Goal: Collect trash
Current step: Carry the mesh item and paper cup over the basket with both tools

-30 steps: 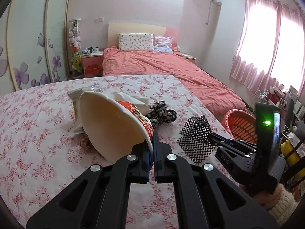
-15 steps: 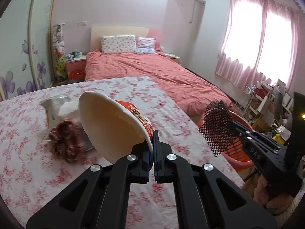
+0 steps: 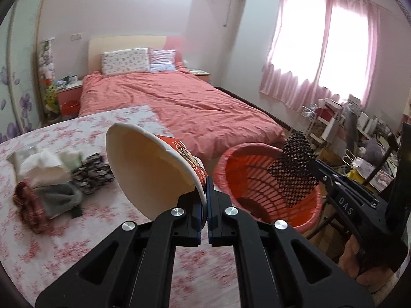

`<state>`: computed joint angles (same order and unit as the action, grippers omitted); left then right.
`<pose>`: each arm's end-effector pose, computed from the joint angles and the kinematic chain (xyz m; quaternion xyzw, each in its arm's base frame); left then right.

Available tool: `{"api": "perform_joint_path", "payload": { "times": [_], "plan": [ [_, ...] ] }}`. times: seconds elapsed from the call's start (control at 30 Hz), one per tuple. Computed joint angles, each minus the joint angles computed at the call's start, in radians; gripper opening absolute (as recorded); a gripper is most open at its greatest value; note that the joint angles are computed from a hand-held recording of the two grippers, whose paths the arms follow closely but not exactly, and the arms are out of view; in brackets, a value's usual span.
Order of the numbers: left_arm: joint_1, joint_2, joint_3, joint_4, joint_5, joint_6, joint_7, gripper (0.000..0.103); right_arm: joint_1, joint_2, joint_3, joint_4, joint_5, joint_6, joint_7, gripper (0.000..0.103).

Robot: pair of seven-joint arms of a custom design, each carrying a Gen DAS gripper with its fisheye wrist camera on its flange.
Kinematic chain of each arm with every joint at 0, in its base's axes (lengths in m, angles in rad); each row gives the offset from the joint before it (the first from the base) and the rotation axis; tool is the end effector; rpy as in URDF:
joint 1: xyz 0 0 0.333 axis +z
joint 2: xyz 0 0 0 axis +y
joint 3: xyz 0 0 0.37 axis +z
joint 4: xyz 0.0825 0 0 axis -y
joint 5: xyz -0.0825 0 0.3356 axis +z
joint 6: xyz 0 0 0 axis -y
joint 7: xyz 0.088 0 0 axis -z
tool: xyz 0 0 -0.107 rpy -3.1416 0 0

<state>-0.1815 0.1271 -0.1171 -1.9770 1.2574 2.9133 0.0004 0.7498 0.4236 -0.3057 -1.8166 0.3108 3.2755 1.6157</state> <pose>0.5345 -0.2219 0.5445 -0.6676 0.5772 -0.3694 0.2910 0.6029 0.2977 0.5243 -0.6588 0.5583 -0.2488 0.4387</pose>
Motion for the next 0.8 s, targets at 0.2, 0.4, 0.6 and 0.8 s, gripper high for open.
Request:
{"api": "perform_joint_path", "payload": {
  "times": [0.2, 0.4, 0.6, 0.8],
  "plan": [
    [-0.029, 0.092, -0.003, 0.097, -0.066, 0.032, 0.095, 0.002, -0.072, 0.012, 0.043, 0.007, 0.012, 0.011, -0.009, 0.005],
    [-0.075, 0.168, 0.015, 0.169, -0.186, 0.065, 0.234, 0.002, -0.141, 0.023, 0.096, 0.017, 0.027, 0.019, -0.028, 0.005],
    [-0.109, 0.218, 0.032, 0.216, -0.303, 0.083, 0.369, 0.002, -0.216, 0.038, 0.158, 0.030, 0.038, 0.026, -0.047, 0.005],
    [-0.132, 0.250, 0.048, 0.237, -0.418, 0.099, 0.488, 0.002, -0.273, 0.054, 0.208, 0.047, 0.042, 0.025, -0.064, 0.005]
  ]
}}
